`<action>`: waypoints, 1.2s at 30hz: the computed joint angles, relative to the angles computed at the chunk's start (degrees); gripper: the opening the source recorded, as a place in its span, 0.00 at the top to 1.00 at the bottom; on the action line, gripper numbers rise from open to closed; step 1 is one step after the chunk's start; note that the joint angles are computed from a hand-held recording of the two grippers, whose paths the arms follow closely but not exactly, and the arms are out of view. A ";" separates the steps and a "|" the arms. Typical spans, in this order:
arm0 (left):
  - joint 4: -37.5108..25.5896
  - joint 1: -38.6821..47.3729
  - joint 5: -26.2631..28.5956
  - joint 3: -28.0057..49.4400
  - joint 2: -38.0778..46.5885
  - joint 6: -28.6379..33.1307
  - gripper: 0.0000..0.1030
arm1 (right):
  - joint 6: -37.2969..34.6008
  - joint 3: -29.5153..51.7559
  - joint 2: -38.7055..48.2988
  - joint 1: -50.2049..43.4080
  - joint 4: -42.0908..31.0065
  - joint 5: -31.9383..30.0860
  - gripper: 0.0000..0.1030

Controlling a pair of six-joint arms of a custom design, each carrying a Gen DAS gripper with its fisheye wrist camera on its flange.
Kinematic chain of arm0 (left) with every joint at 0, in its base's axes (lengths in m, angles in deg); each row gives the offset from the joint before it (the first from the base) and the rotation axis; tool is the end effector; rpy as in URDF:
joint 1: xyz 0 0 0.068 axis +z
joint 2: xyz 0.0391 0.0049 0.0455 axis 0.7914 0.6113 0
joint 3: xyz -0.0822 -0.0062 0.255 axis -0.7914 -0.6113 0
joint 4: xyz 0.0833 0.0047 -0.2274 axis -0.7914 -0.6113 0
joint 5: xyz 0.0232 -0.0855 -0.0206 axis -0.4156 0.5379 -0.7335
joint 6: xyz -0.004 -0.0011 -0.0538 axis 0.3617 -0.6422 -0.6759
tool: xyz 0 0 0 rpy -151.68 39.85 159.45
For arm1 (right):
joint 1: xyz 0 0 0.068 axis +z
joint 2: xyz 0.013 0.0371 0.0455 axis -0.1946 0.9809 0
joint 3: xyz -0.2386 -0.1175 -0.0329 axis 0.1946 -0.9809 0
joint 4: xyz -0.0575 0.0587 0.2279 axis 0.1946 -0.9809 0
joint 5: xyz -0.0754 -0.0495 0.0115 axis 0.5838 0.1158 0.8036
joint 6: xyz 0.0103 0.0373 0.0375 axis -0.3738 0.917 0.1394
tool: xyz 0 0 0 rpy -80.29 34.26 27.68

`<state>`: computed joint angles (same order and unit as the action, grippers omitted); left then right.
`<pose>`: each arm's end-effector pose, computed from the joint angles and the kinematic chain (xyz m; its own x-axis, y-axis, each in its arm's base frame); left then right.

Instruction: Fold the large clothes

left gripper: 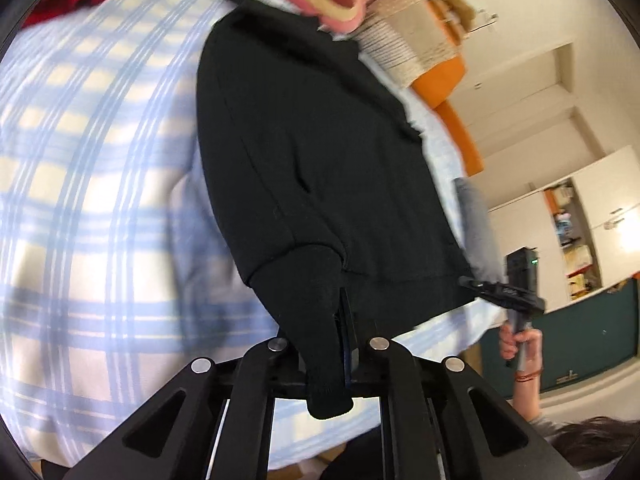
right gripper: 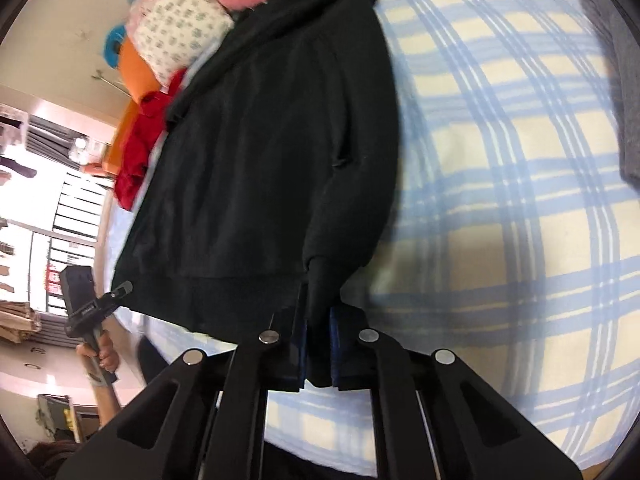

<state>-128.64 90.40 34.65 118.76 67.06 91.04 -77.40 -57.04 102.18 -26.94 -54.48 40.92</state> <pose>0.3251 0.2251 0.0631 -0.9315 0.1563 -0.3284 0.3477 0.6476 -0.6780 0.1979 -0.0343 0.0775 -0.8815 0.4165 -0.2226 0.2110 0.7690 0.6034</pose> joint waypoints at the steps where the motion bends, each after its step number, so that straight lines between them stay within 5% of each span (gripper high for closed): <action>1: -0.53 0.05 0.55 -0.59 -1.10 1.05 0.87 | 0.42 -0.20 -2.25 0.27 -0.90 -0.70 0.92; 13: -5.15 5.93 1.44 -12.09 -18.21 14.20 0.91 | -8.86 -1.25 -32.15 -8.41 -26.04 -5.64 0.96; 15: -1.66 6.66 -0.19 -13.42 -18.53 13.65 0.91 | -10.52 -2.38 -31.95 -9.46 -26.12 -4.86 0.96; 17: -2.00 6.30 -1.91 -9.49 -13.32 10.69 0.91 | -11.05 -3.83 -26.40 -11.09 -22.20 -6.52 0.96; 21: 7.31 4.23 -4.67 -10.70 -8.12 3.07 0.91 | -9.72 -5.54 -14.81 -11.25 -11.64 -6.40 0.96; 28: 12.95 3.10 -5.60 -8.19 -1.13 -3.19 0.89 | -9.96 -6.40 -12.61 -10.07 -9.04 -0.72 0.93; 31: 17.52 3.21 -7.03 -10.81 -2.08 -4.28 0.78 | -8.80 -7.80 -13.92 -7.72 -7.59 4.24 0.92; 33: 23.17 3.41 -8.42 -14.85 -4.48 -5.14 0.61 | -7.77 -8.82 -13.40 -6.40 -5.83 6.79 0.92; 34: 25.54 3.49 -8.88 -16.50 -5.48 -5.68 0.55 | -7.21 -9.48 -13.54 -5.18 -4.74 8.99 0.87; 36: 29.53 3.85 -9.66 -19.60 -7.76 -5.99 0.42 | -6.23 -10.08 -14.13 -3.18 -3.83 12.71 0.47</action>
<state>-99.11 94.25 24.99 99.16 59.31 85.06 -83.63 -67.12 88.05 -30.12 -58.31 53.63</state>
